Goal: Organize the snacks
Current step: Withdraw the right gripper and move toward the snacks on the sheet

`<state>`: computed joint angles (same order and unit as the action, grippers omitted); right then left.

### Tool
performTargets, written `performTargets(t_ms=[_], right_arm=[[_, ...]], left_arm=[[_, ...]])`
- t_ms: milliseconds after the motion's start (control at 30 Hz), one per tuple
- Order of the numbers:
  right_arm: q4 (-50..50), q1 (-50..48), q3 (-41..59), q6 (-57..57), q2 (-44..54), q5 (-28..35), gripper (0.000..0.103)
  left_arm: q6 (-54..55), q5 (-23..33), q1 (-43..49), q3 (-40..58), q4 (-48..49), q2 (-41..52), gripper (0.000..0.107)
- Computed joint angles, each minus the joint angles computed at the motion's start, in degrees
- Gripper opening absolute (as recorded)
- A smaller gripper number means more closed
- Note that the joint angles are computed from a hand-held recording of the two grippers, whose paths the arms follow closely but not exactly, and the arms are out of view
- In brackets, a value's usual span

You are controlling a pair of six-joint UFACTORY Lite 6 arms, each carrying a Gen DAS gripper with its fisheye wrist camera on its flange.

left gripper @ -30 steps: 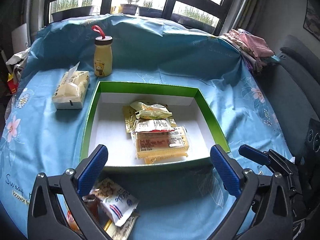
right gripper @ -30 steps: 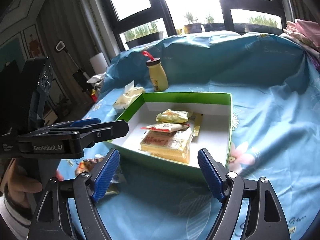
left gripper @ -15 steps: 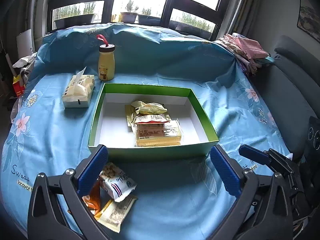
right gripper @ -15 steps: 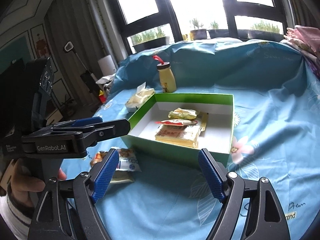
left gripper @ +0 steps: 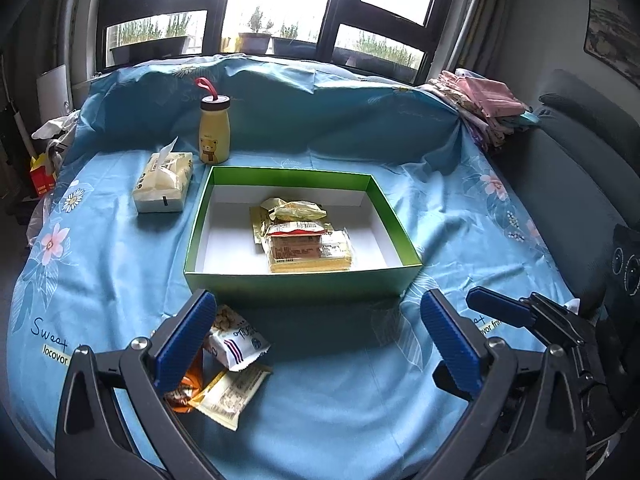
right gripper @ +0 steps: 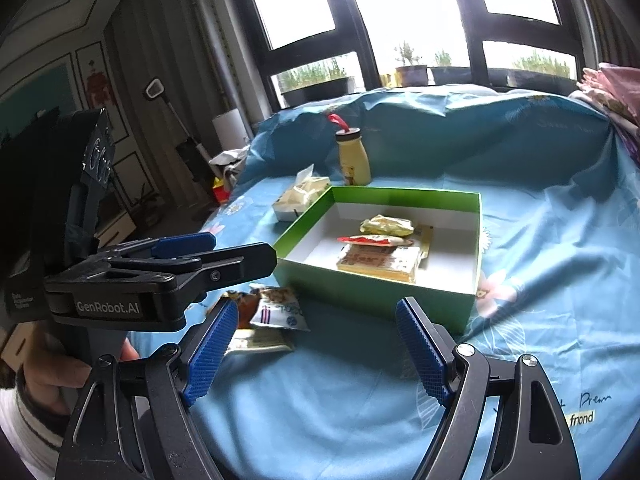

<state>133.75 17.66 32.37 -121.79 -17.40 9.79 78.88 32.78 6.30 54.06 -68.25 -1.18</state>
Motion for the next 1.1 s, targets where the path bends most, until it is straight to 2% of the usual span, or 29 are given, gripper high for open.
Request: performTargets(t_ms=[167,467,900,1033,1100], right_arm=[[1.6,1.27,-1.21,-0.82,-1.05,-0.51,0.082],[11.81,4.26,-1.76,-9.41,1.4,-0.1,0.082],[7.79,5.91,1.54,-4.73,13.08,5.61,0.082],[4.95,6.34,3.42,-2.02,17.78,8.44,0.082],[4.7,6.84,4.35,-1.68,19.98,9.18,0.082]], left_arm=[[0.39,4.2,3.82,-0.3,0.31,0.15,0.103],[-0.9,9.84,14.89,2.92,1.14,5.5,0.103],[-1.13,13.38,23.51,6.31,3.05,16.05,0.102],[0.08,17.13,25.52,6.59,3.49,18.11,0.102],[0.57,20.72,26.61,6.54,4.53,19.1,0.102]])
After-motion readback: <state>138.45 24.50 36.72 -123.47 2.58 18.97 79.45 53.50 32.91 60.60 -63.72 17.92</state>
